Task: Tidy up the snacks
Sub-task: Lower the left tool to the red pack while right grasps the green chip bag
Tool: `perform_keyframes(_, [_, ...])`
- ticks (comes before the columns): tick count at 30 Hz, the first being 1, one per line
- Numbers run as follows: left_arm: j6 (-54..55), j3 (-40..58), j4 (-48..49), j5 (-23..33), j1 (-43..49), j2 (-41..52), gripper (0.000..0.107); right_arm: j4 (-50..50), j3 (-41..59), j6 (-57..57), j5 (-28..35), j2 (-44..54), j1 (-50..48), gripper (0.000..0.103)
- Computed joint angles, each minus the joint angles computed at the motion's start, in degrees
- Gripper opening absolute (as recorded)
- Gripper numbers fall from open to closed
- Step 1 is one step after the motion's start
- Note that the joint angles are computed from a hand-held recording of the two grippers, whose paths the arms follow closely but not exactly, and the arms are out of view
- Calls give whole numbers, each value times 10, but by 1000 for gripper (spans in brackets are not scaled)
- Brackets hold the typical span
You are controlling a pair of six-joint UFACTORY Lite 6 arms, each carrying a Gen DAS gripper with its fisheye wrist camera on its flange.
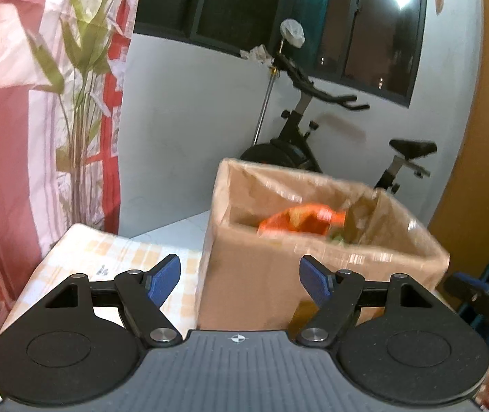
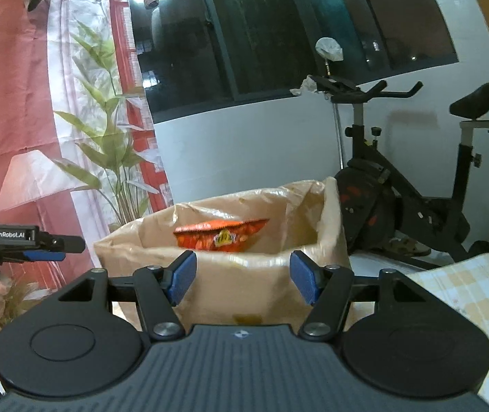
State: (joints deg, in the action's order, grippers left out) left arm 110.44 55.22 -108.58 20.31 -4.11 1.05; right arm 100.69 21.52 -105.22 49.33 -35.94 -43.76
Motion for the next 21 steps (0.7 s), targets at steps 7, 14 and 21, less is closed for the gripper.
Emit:
perform_keyframes(7, [98,-70,-61,13,22,18,78,1,-121,4,-30,-131,39,68])
perform_keyframes(14, [175,-102,-111,46,54,47,78,108,-123,-94,-158,-43,214,84])
perform_keyframes(21, [237,-126,-155,62,65,57,78,194,-27,-123,-171,197,290,86])
